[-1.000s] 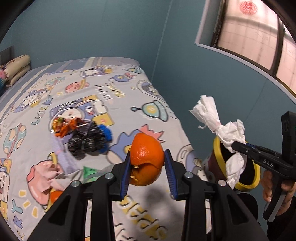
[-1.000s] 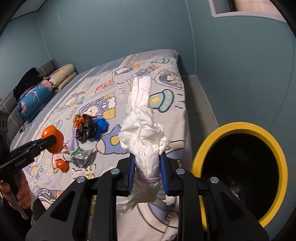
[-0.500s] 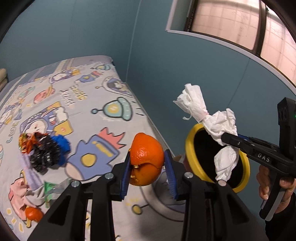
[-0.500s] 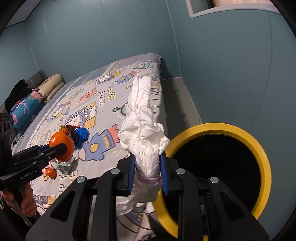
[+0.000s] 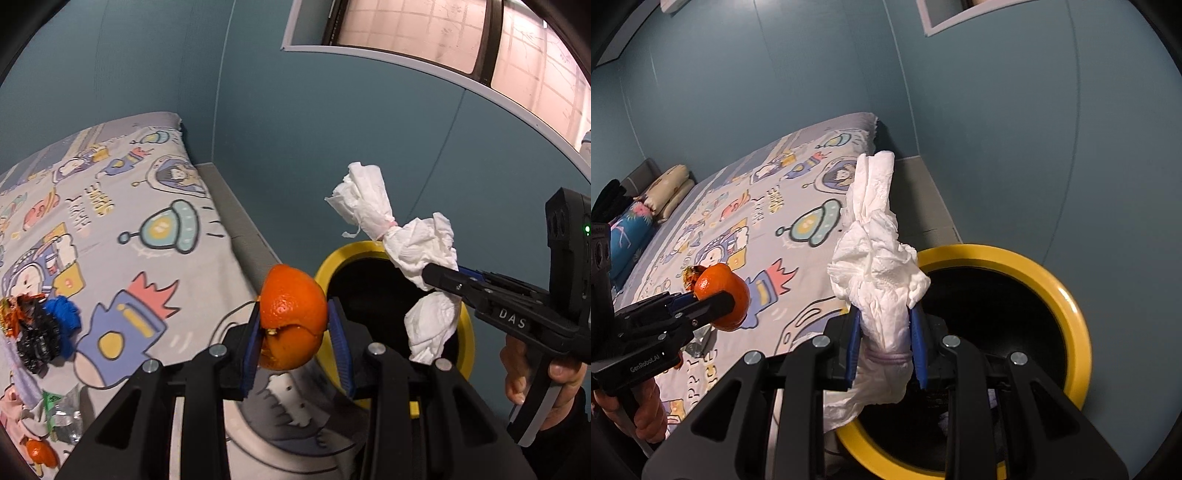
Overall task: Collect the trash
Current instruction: 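Open the left tool to drop the tangerine into the bin while the right tool holds the tissue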
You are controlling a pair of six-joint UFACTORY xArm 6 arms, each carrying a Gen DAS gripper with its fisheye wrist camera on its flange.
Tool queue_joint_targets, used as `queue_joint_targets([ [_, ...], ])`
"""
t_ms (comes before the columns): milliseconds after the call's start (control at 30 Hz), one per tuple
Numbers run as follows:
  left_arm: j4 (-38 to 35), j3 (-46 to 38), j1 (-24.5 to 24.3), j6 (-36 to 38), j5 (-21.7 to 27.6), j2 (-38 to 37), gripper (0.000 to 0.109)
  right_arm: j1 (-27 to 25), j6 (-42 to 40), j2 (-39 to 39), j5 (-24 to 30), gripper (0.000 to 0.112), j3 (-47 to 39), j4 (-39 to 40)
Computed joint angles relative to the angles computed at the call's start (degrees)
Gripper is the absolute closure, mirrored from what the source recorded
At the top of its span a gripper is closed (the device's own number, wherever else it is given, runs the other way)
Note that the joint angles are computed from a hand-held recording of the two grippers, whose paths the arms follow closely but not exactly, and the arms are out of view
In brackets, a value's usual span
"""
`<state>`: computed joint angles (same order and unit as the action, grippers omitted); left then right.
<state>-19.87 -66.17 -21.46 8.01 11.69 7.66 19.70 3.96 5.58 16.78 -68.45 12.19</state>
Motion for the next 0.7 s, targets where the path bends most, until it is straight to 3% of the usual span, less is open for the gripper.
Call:
queue_joint_targets([
  [300, -4.2, -5.3, -3.0, 2.3, 0.8, 5.6, 0.076, -2.6, 3.3, 1.1, 0.3, 0.090, 0.3, -3.3],
  [700, -4.6, -13.3, -5.0, 2.9, 5.2, 13.7, 0.076, -4.4, 2.0, 0.5, 0.6, 0.090, 2.8, -1.4],
])
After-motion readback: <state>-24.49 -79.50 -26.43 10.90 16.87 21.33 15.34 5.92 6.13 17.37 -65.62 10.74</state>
